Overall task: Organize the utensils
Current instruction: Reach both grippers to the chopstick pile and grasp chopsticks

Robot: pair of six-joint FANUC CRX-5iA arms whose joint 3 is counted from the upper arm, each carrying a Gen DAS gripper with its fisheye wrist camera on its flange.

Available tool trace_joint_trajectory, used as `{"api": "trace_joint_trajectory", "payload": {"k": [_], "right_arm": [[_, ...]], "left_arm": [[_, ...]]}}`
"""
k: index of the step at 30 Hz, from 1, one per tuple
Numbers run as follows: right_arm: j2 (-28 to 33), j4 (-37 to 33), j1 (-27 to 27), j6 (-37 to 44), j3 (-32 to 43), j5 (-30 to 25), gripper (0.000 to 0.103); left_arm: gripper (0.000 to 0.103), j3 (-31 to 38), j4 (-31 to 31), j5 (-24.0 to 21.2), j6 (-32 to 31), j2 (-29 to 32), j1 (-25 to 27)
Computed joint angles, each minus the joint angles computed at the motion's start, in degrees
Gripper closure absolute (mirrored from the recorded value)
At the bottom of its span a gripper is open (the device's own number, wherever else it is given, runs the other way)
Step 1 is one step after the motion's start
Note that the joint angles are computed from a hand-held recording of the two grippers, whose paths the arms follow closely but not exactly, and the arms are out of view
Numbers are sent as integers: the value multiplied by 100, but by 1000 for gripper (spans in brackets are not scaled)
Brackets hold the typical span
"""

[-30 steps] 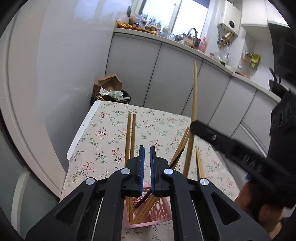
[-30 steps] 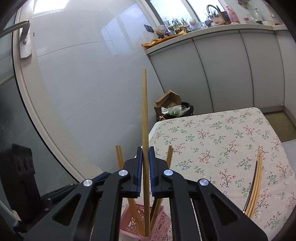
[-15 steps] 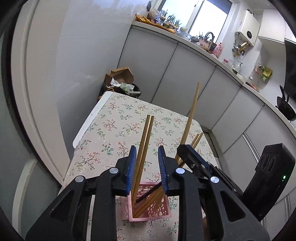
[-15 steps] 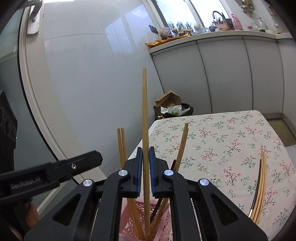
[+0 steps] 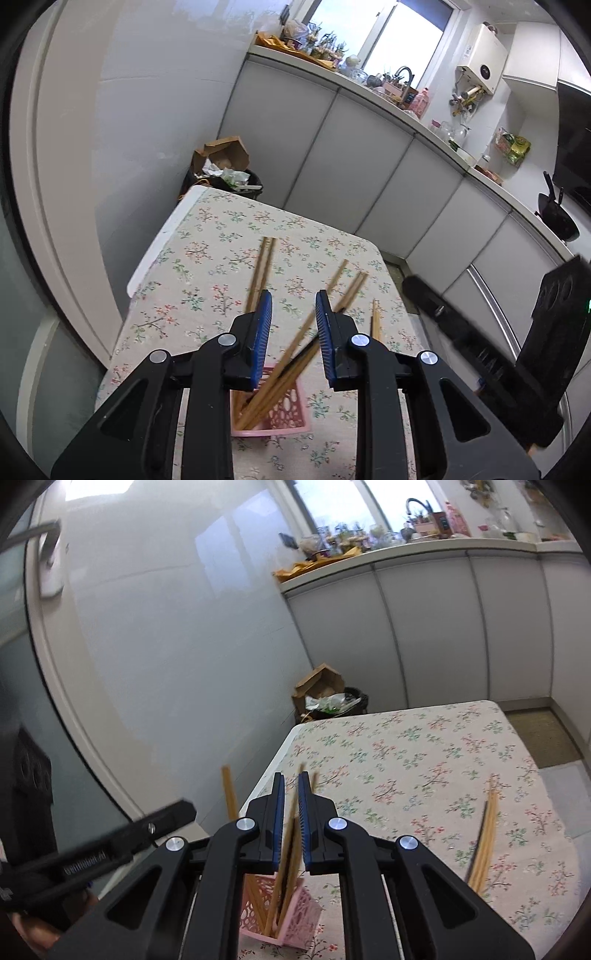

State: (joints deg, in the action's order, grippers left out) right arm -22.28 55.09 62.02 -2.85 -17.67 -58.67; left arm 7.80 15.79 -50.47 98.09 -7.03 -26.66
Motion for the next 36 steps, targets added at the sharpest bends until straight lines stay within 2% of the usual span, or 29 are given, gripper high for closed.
{"api": "trace_joint_trajectory", "payload": {"k": [2,4,8,11,13,16,18,23,26,30,33,36], "right_arm": [[-214,20,-37,11,48,-247,93],[-402,84,-24,8,58,-526,86],[-836,9,-72,90,101,-1293,86],[-1024,-257,-248,90,123,-1828,83],[-1144,-653,-449,128,149,-1944,81],[-1264,-1310,-815,312,179,-1954,80],[-1250,-1925,-1154,570,281,-2011,75],[-1208,-3615,-2265,1347,438,-1892,74],[-1221,-4285,-2677,1626,414,-1787,61],[-1072,-5011,-3173,1827,501,-1787,60],[-974,-5346,-3471,1963,553,-1705,60],[-957,-5352,-3511,1947,551,-1643,60]], "left_arm": [[79,54,53,14,-91,33,-121],[79,199,-85,-17,-93,103,-292],[79,716,-586,-338,34,379,-760],[79,1095,-835,-559,94,646,-1138],[79,1422,-959,-763,110,920,-1384],[79,1972,-1152,-1162,204,1407,-1672],[79,2315,-1168,-1439,209,1754,-1802],[79,3346,-1216,-2125,83,2808,-2029],[79,3906,-864,-2510,98,3461,-1909],[79,4535,-290,-3024,419,4304,-1678],[79,5290,-411,-3488,597,4884,-1688],[79,5878,-500,-3815,677,5293,-1672]]}}
